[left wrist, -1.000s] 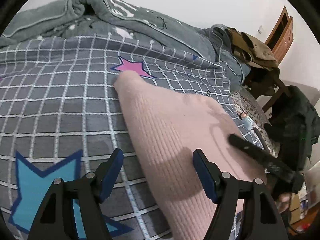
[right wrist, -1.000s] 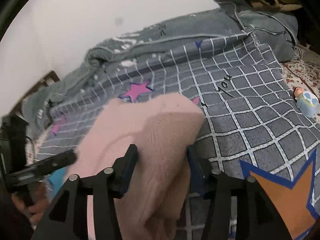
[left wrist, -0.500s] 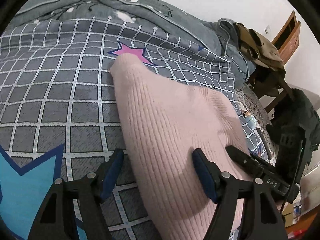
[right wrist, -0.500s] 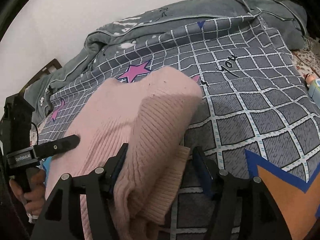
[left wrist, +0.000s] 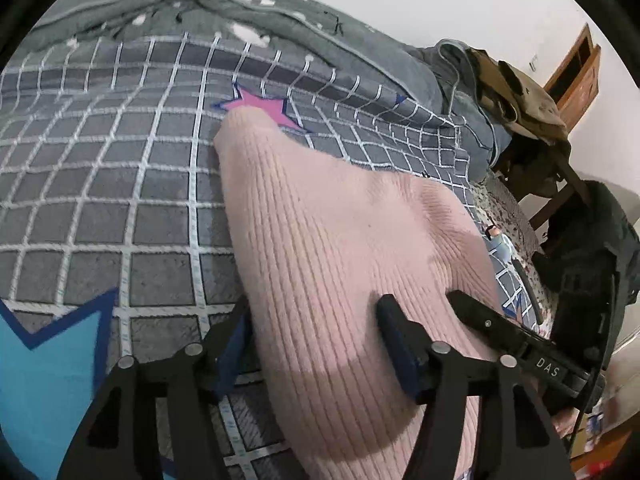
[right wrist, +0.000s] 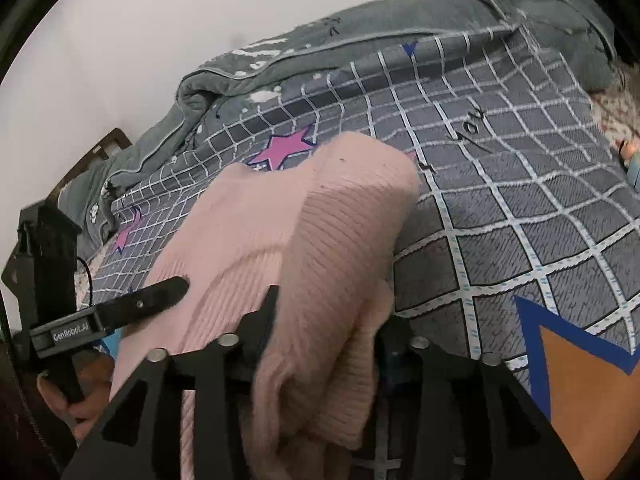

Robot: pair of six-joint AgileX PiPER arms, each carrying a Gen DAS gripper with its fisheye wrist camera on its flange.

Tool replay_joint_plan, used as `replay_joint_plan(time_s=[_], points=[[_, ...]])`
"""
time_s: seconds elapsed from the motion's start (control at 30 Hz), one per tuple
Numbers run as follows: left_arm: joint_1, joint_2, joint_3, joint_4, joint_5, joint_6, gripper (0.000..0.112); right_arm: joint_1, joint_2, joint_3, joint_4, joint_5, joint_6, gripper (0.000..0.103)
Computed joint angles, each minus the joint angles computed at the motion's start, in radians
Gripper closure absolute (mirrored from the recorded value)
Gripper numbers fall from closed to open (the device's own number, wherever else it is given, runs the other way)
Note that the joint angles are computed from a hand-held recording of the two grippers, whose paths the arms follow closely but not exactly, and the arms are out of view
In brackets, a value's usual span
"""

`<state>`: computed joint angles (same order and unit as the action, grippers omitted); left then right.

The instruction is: Fold small clothes

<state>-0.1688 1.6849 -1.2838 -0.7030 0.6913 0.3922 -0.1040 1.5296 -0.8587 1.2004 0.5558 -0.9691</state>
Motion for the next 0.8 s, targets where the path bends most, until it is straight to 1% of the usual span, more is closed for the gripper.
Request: replay_joint_plan(time_s=[0.07,0.13,0.17,0.2,0.23,0.27,0.37,0.4,0.43,0.47,0.53,0.57,0.6,0.7,0.8], points=[[0.012,0.013,0.000,-0.054,0.013,0.023,0.051,-0.018,0.026,-0.007,0.026,0.029,-0.010,0.051],[0.014,0.010,0.003,-0.072,0.014,0.039,0.063,-0.024,0.034,-0.011,0.038,0.044,-0.016,0.051],[0.013,0.000,0.012,-0.075,0.005,0.044,0.066,-0.025,0.033,-0.009,0.052,0.057,-0.034,0.059],[0.012,-0.013,0.020,-0.083,-0.004,0.056,0.070,-0.026,0.028,-0.004,0.068,0.065,-0.045,0.065],[0.016,-0.023,0.026,-0.098,-0.006,0.074,0.073,-0.024,0.019,0.001,0.080,0.062,-0.051,0.068],[0.022,-0.031,0.029,-0.110,-0.001,0.088,0.074,-0.027,0.005,0.015,0.126,0.063,-0.088,0.073],[0.056,-0.066,0.035,-0.127,0.022,0.105,0.075,-0.040,-0.008,0.022,0.207,0.101,-0.116,0.079],[0.069,-0.083,0.040,-0.124,0.021,0.109,0.075,-0.043,-0.005,0.015,0.244,0.134,-0.123,0.081],[0.081,-0.092,0.041,-0.122,0.026,0.114,0.075,-0.037,0.002,0.003,0.282,0.172,-0.139,0.081],[0.102,-0.110,0.044,-0.110,0.029,0.112,0.075,-0.019,0.002,-0.008,0.290,0.169,-0.134,0.081],[0.143,-0.140,0.053,-0.089,0.024,0.115,0.075,0.079,-0.002,-0.051,0.296,0.095,-0.116,0.081],[0.171,-0.149,0.052,-0.079,0.033,0.118,0.075,0.107,0.002,-0.065,0.293,0.077,-0.108,0.081],[0.202,-0.153,0.045,-0.073,0.046,0.120,0.075,0.152,0.015,-0.097,0.278,0.051,-0.082,0.081],[0.294,-0.138,0.001,-0.077,0.108,0.139,0.075,0.245,0.064,-0.191,0.217,0.008,-0.005,0.081],[0.347,-0.095,-0.080,-0.029,0.162,0.114,0.075,0.309,0.117,-0.289,0.152,-0.022,0.062,0.081]])
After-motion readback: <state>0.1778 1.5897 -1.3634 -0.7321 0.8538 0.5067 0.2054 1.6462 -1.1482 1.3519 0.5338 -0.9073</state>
